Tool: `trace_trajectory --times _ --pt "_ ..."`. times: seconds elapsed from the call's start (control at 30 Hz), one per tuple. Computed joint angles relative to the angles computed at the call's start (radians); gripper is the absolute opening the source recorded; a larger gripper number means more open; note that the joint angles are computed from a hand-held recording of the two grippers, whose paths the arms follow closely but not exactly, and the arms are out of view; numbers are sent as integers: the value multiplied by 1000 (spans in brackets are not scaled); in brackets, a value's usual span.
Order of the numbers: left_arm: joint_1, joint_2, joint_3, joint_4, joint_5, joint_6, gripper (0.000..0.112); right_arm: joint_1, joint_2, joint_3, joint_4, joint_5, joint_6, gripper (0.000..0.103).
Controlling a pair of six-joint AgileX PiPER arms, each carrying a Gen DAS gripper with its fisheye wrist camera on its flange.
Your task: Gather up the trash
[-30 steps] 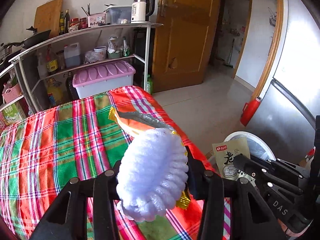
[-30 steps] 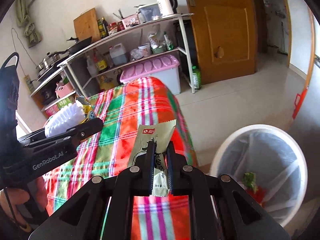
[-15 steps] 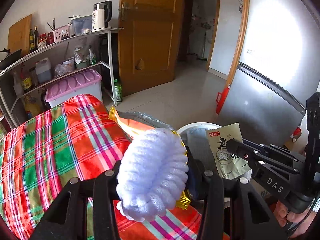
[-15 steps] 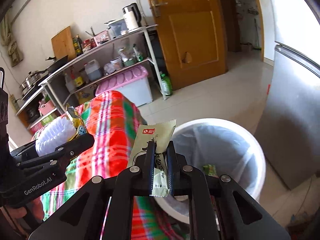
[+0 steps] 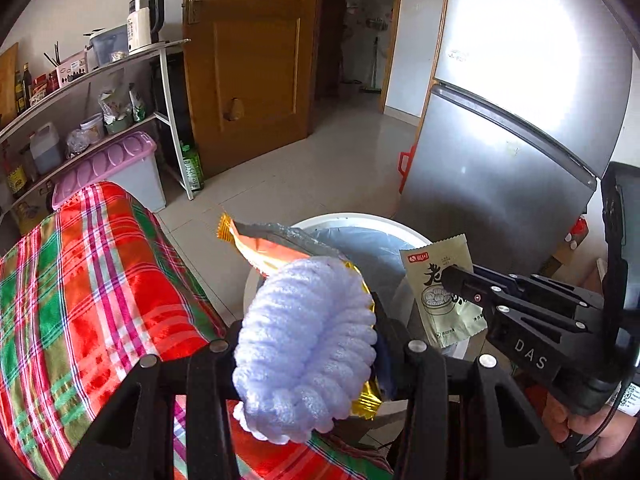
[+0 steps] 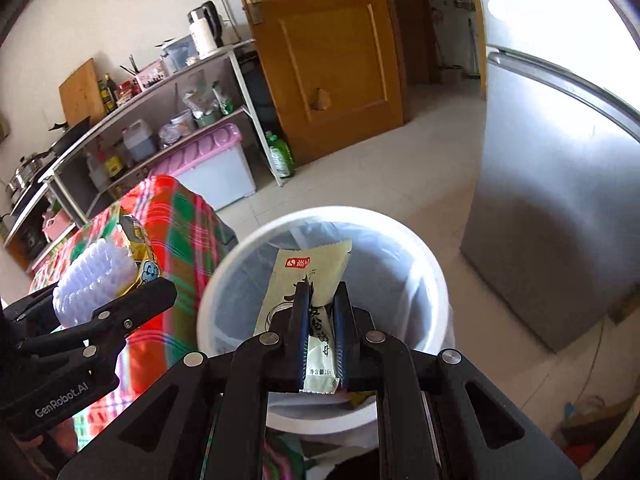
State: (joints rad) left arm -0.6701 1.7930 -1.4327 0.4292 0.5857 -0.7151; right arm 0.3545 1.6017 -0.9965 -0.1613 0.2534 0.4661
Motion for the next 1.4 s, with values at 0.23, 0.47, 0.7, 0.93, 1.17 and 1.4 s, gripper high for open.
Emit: trace_trajectory --times 0.23,0.47,0.7,0.93,1.17,1.4 --pt "-5 72 -64 -47 25 35 49 -40 51 -8 69 -1 -90 12" --pt "4 104 -90 -68 38 40 53 -50 119 -46 112 19 -151 12" --pt "6 122 -103 -64 55 22 66 -42 141 -56 61 18 -100 33" --pt "7 98 -77 -33 46 -9 71 -36 115 -34 2 3 -35 45" --pt "2 34 -9 10 25 -55 73 -2 42 14 -141 -12 121 45" --pt "-17 -56 81 136 29 -193 74 68 -54 72 -443 11 442 45"
